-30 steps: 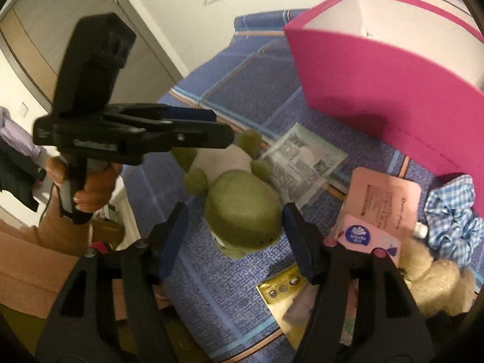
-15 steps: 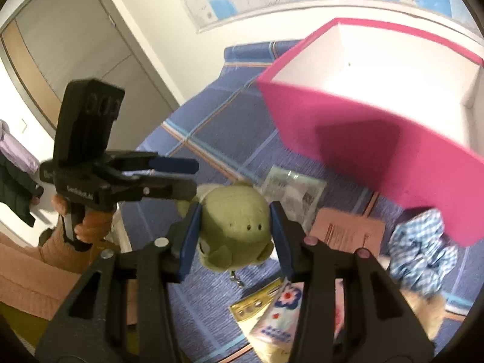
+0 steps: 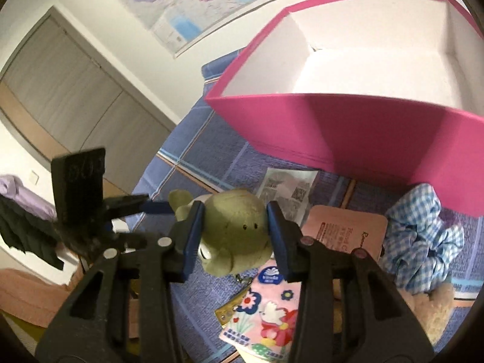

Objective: Organize soft objects
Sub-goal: 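Grasp the green plush turtle with the right tool and lift it, then move the turtle over the pink box and open the right tool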

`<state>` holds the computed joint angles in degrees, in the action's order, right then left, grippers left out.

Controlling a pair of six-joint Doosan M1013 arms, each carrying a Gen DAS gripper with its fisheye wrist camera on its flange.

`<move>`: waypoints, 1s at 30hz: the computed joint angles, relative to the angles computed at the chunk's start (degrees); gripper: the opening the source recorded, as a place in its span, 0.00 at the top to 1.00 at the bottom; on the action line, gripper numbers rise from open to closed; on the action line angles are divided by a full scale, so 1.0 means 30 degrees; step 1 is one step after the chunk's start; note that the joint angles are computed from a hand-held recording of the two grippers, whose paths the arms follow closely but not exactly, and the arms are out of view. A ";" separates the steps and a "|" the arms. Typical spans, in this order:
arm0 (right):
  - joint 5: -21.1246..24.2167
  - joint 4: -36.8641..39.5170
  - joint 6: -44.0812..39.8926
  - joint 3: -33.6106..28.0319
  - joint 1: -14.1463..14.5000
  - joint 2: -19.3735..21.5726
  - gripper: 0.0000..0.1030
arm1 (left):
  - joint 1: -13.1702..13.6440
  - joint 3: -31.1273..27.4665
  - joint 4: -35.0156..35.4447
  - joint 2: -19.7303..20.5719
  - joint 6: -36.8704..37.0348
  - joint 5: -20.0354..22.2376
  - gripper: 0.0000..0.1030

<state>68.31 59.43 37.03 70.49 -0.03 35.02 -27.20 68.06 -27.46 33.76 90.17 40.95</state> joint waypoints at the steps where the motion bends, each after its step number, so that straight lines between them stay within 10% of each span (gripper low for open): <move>1: 0.0080 0.0094 0.0087 -0.0040 -0.0011 0.0059 0.57 | -0.0028 -0.0116 -0.0097 0.0105 0.0119 0.0137 0.29; 17: -0.1465 0.2476 -0.3699 0.0818 -0.0434 -0.1723 0.57 | -0.0969 -0.2580 0.4439 0.0464 -0.1727 -0.0728 0.32; 30: -0.3658 0.1285 -0.1264 -0.3928 -0.0227 0.0505 0.55 | -0.0866 -1.1622 0.8587 0.4984 -0.3188 0.3293 0.32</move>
<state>57.34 63.28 33.24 58.71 -0.71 36.54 -29.80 33.20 -1.70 48.72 80.60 50.83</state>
